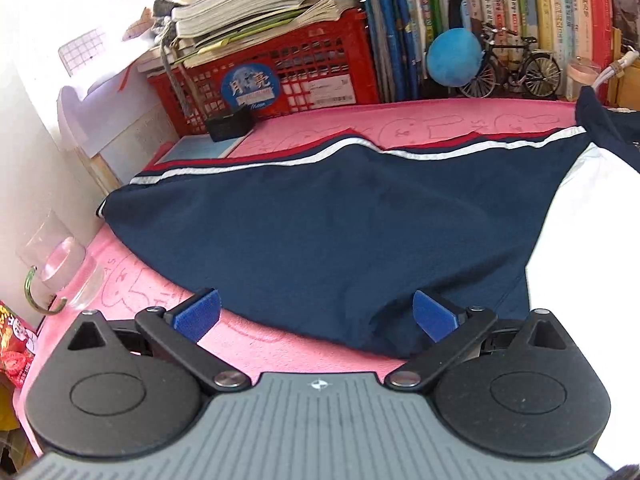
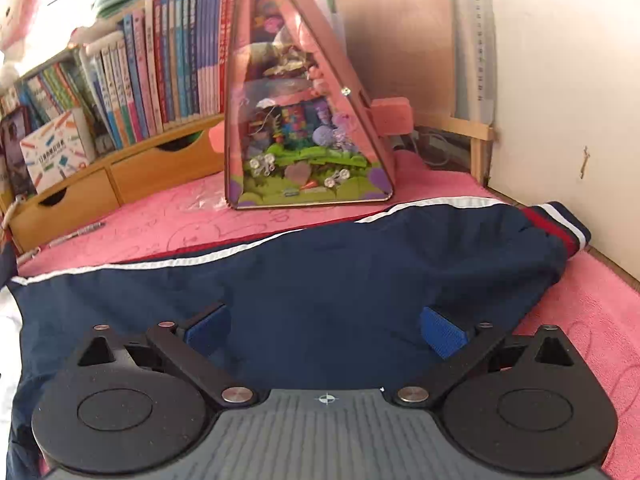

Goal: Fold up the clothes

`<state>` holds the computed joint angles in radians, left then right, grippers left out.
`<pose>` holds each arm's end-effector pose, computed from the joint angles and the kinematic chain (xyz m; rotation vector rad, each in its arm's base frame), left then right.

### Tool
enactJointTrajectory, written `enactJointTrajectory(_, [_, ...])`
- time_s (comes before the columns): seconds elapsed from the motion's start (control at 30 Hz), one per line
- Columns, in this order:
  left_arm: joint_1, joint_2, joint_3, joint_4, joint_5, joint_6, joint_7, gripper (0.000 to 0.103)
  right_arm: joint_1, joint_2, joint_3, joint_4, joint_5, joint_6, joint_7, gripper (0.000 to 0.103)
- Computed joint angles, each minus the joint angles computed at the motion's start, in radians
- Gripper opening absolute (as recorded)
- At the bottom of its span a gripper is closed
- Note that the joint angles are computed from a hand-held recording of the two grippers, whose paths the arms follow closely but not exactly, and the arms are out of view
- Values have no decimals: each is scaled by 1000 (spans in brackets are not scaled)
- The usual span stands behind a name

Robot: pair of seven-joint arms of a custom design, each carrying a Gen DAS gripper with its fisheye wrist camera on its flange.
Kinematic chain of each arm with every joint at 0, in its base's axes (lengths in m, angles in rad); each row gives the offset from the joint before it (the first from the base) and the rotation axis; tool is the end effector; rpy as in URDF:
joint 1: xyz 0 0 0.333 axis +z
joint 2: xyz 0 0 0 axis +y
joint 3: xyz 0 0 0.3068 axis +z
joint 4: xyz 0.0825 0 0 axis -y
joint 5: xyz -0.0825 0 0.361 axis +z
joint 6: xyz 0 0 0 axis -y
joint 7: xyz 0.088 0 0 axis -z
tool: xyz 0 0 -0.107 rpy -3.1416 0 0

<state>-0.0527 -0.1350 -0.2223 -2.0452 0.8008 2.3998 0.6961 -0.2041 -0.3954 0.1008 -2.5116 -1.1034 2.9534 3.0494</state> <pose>0.5175 -0.1462 0.5531 -1.7513 1.5544 -0.3649 0.4337 0.0175 0.4905 -1.1399 2.0578 -0.9171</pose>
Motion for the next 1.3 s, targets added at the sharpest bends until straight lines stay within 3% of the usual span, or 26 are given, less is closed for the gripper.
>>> enactJointTrajectory(0.1, [-41,47,-30,72,7,20,21,103,26,-9,-42,-33,28,99,-101,99])
enactJointTrajectory(0.23, [-131,115,-48,154,-105,142,158,103,99,26,-52,-16,89,161,-336,97])
enactJointTrajectory(0.3, [-182,149,-60,176,-193,192,261,103,141,31,-64,-7,176,78,-434,97])
enactJointTrajectory(0.37, [-219,152,-58,167,-175,201,273,103,151,37,-57,7,242,9,-499,99])
enactJointTrajectory(0.43, [-246,146,-56,146,-129,203,258,103,98,31,-68,-5,287,13,-482,102])
enactJointTrajectory(0.47, [-248,130,-48,126,-126,185,245,103,30,30,-48,-1,254,-10,-429,102])
enactJointTrajectory(0.53, [-242,100,-42,88,-120,149,220,103,-67,43,-5,37,162,-128,-333,102])
enactJointTrajectory(0.6, [-230,71,-43,53,-116,112,198,103,-42,23,-48,35,195,-162,-338,93])
enactJointTrajectory(0.67, [-210,23,-36,0,-163,97,187,103,-30,-25,-39,9,178,-171,-305,94])
enactJointTrajectory(0.8, [-163,-116,-6,-146,-354,152,212,103,23,-128,-16,-76,123,-73,-327,98])
enactJointTrajectory(0.97, [-88,-253,-42,-260,-380,154,195,103,171,-219,18,-163,200,117,-427,101])
enactJointTrajectory(1.2, [2,-476,-82,-450,-436,196,218,103,259,-251,243,-191,178,327,-542,103])
enactJointTrajectory(1.27, [-7,-532,-80,-473,-484,166,257,103,325,-237,252,-187,178,337,-593,103])
enactJointTrajectory(1.3, [-19,-564,-76,-486,-510,152,283,103,390,-221,232,-181,173,329,-631,103])
